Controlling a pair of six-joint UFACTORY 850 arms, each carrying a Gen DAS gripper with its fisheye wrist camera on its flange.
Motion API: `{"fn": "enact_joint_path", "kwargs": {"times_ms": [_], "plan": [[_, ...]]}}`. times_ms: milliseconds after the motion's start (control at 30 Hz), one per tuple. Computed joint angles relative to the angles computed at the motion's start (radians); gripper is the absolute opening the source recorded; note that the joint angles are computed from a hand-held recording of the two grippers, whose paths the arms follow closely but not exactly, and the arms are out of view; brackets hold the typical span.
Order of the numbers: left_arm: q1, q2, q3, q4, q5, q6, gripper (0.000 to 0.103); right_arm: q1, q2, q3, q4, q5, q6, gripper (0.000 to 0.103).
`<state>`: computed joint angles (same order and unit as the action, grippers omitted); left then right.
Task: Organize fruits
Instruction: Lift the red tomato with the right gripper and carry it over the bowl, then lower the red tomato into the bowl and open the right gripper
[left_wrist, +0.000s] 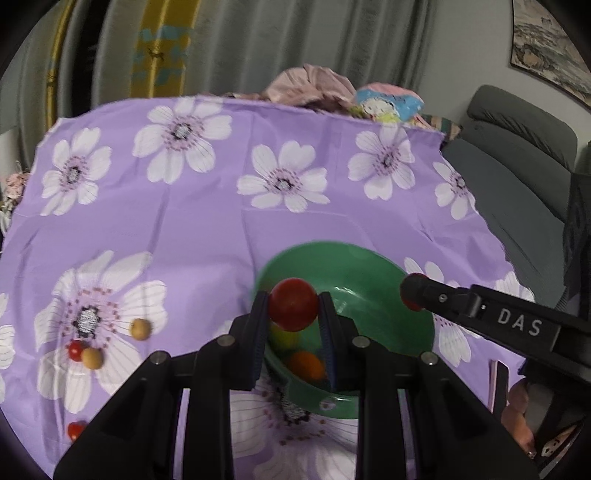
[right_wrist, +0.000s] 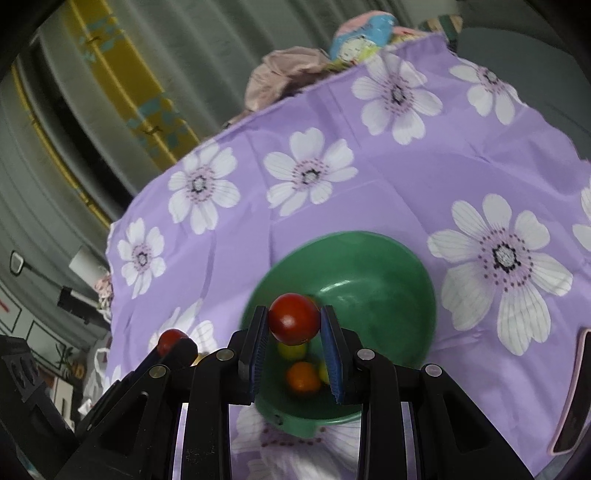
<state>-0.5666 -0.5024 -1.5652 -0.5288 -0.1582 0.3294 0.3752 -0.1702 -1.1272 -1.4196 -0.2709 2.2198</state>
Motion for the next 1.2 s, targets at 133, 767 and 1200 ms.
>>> {"fn": "enact_joint_path", "kwargs": {"times_ms": [133,767,1200], "plan": [[-0.003,-0.038,-0.043,-0.074,-0.061,0.064,0.026,-0.019,-0.008,0.0,0.121,0.015,-0.102,0.031],[-0.006,-0.167,-0.184,-0.063,-0.259,0.023,0.026,-0.07,-0.071,-0.044,0.683,0.037,-0.635,0.031],[-0.01,-0.195,-0.217,-0.024,-0.295,-0.012,0.026,-0.078,-0.099,-0.07,0.861,-0.004,-0.812,0.031]]}}
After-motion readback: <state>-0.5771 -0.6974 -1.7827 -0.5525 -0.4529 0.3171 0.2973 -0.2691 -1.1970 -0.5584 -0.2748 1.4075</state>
